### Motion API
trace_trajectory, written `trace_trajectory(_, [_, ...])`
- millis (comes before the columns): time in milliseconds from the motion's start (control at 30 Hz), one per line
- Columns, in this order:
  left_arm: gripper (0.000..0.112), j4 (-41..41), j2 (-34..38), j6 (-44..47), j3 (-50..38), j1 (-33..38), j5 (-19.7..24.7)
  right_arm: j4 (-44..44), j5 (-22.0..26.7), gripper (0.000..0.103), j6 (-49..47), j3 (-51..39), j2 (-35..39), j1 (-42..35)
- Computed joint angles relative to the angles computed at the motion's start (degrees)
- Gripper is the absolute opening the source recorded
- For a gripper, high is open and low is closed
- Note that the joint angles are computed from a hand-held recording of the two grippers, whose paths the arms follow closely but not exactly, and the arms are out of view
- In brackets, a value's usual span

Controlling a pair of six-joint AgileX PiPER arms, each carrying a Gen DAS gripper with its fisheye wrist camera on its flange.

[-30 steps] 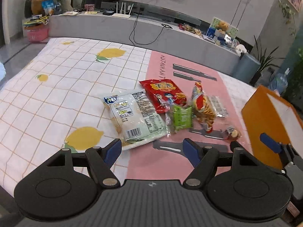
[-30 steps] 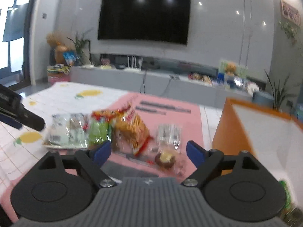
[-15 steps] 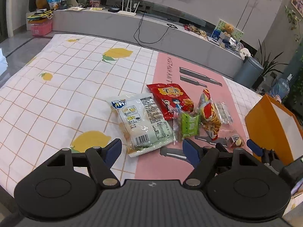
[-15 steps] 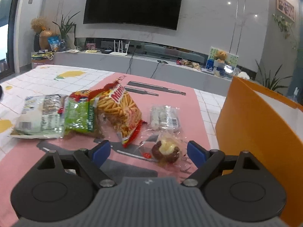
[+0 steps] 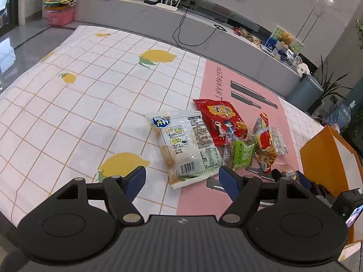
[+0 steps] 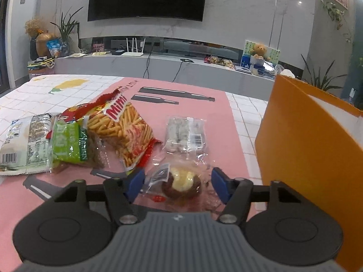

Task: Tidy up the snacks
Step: 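Grasp the clear round pastry packet with the right tool while the left tool grasps the breadstick bag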

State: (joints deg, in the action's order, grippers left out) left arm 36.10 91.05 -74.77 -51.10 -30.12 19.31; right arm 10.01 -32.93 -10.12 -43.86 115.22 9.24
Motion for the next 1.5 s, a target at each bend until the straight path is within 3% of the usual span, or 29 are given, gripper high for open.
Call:
trace_trajectory(400, [0.085, 1.47, 0.81, 0.72, -0.32, -2.21, 1.55, -1.93, -3.46, 0.046, -0.34, 2.27, -0.58, 0.83])
trace_trajectory(600, [0.085, 3.22, -0.22, -0.38, 0.77, -2.95, 0.71, 0.98, -9.38, 0.044, -1.36, 7.07, -2.24, 2.26])
trace_trajectory(733, [0.085, 3.34, -0.58, 0.22, 1.34, -3.7, -1.36, -1.43, -7.64, 0.044, 1.43, 9.85, -6.1, 2.2])
trace_trajectory(933, [0.085, 15.33, -1.04, -6.87, 2.25, -7.11, -2.12, -6.34, -3.27, 0.044, 3.49, 14.88, -17.04, 1.74])
trace_trajectory(1100, [0.085, 24.12, -0.6, -14.09, 1.59, -9.27, -2.49, -15.75, 1.74, 0.044, 12.06, 20.14, -28.65, -0.8])
trace_trajectory(1200, [0.085, 20.26, 0.69, -10.01, -0.64, -8.98, -3.77, -23.46, 3.29, 0.044, 18.67, 23.16, -33.49, -3.14])
trace_trajectory(1367, [0.081, 3.24, 5.24, 6.79, -6.35, -5.68, -7.18, -25.04, 3.57, 0.044, 16.31, 23.66, -32.93, -2.71])
trace_trajectory(1433, [0.081, 4.49, 7.89, 6.46, -9.08, -5.41, -7.48, -23.12, 4.93, 0.044, 14.78, 22.7, -31.86, -1.59])
trace_trajectory(1500, [0.081, 11.21, 10.72, 0.57, -12.0, -5.72, -6.97, -21.98, 6.01, 0.044, 14.83, 22.04, -31.04, -0.59])
